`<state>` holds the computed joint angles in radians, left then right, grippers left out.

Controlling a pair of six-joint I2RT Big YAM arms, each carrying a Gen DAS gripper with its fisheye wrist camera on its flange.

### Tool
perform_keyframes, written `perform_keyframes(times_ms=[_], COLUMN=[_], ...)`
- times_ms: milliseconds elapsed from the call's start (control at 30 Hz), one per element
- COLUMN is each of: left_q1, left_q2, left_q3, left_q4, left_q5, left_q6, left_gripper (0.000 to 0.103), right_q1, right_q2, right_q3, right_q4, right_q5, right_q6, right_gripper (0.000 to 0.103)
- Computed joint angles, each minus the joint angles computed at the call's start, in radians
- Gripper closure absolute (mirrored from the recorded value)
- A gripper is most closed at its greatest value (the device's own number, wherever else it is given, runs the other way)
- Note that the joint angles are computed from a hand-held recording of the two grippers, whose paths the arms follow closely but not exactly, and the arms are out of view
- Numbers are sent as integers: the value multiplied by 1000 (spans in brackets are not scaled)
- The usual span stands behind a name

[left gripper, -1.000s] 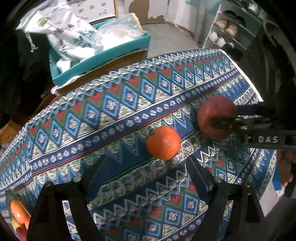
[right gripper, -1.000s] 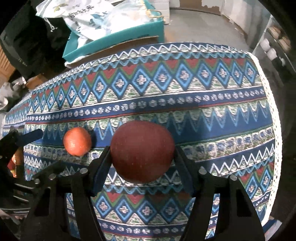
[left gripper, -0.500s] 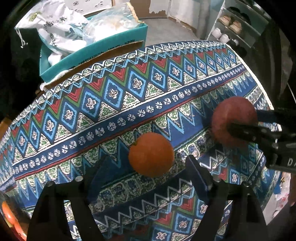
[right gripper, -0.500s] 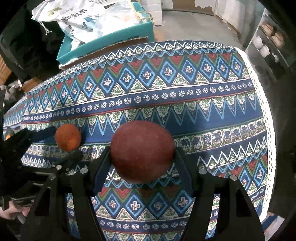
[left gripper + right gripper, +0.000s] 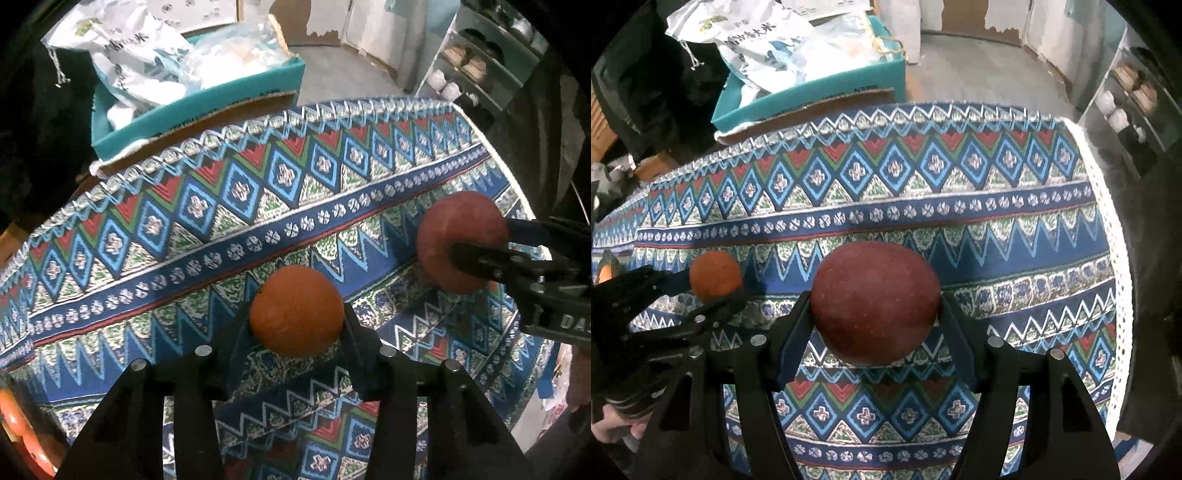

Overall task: Organize fruits
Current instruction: 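Close the left tool on the tangerine while the right tool lifts the red apple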

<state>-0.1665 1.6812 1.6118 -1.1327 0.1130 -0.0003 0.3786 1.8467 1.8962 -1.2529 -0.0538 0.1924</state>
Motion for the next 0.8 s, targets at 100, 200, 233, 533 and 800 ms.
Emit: perform_keyframes(times_ms=[100,200,233,533,800], left_q1=[2,3,3,22,39], left_q2=[-25,-55,-62,-151,-228], left_q3=[0,-5,-5,-18,-32], left_q4=[7,15,16,9,-2], left_q5=[-11,-20,-21,1,7], left_q6=[9,20,22,26,32], left_gripper=[56,56,56,57,57], right_q1=[1,5,8,37,64], right_q2=[-8,-20,-26,-80,-126], right_q3=[2,3,2,2,-1], right_q4=[10,21,24,57,81], right_q5=[-2,5,7,25,23], right_q6=[0,-3,-5,-30,-44], right_gripper=[36,36,36,36,36])
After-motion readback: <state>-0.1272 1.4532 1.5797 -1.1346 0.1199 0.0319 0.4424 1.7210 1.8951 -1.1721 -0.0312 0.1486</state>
